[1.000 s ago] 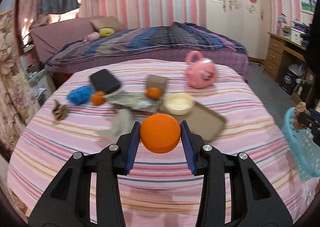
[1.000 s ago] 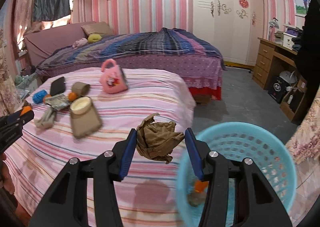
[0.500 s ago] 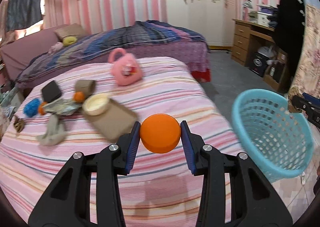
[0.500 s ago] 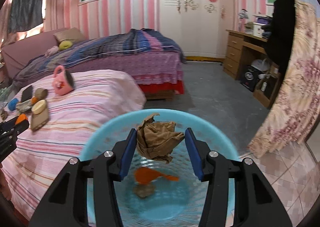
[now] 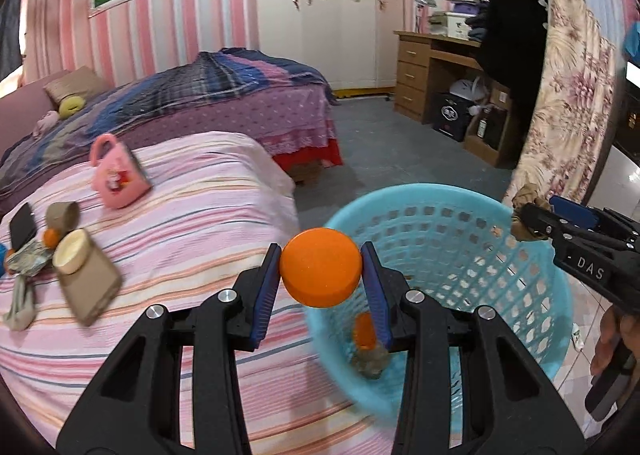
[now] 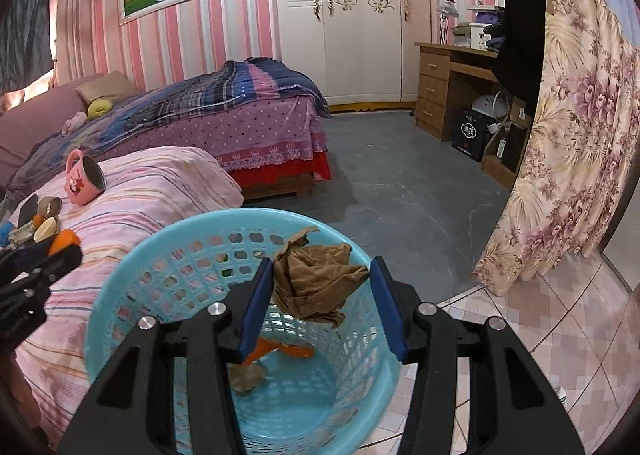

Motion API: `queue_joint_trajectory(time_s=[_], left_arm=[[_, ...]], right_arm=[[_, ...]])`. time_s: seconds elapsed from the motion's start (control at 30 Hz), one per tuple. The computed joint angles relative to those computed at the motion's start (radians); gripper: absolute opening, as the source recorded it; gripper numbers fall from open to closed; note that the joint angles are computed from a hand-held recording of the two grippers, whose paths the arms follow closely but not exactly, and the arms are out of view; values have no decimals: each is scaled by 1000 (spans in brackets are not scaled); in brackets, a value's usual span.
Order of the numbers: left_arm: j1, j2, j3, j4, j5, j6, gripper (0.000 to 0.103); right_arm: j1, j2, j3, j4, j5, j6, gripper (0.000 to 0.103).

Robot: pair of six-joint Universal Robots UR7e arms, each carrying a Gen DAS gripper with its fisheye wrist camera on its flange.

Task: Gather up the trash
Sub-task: 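Open the left tool to drop the lid while the right tool drops the cloth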

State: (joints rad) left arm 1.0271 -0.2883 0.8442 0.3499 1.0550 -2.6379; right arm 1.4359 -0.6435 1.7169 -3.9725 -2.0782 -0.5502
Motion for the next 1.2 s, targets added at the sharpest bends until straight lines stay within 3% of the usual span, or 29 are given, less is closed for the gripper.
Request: queue_joint_trajectory(time_s=[0.23, 0.27, 0.3, 0.37, 0.4, 0.67, 0.77, 0.83, 0.9, 1.1, 1.2], left_arm=[[-10, 89, -127, 66, 5, 17, 40], [-8, 98, -144, 79, 7, 17, 45], [-6, 105, -160, 88, 1, 20, 62], [-7, 91, -133, 43, -20, 32, 81], [-4, 75, -108, 13, -26, 43, 85], [23, -6, -28, -58, -55, 62, 92], [35, -38, 1, -73, -59, 54, 93], [39, -54, 17, -85, -63, 53, 94], [46, -81, 51, -108, -67, 55, 95], [67, -155, 128, -152, -78, 64, 97], [78, -192, 165, -179, -91, 75, 97]], right_arm=[[2, 9, -9, -8, -8, 5, 49], [3, 13, -12, -8, -11, -2, 49], [4, 17, -17, -4, -14, -7, 49], [5, 19, -19, -3, -15, -12, 49], [7, 22, -23, 2, -16, -15, 49], [17, 39, -49, 19, -25, -23, 49], [28, 55, -71, 12, -42, -32, 54], [35, 63, -81, 10, -46, -28, 71], [42, 76, -95, -3, -58, -37, 81], [74, 114, -153, -3, -109, -40, 92], [94, 138, -183, 9, -121, -64, 93]])
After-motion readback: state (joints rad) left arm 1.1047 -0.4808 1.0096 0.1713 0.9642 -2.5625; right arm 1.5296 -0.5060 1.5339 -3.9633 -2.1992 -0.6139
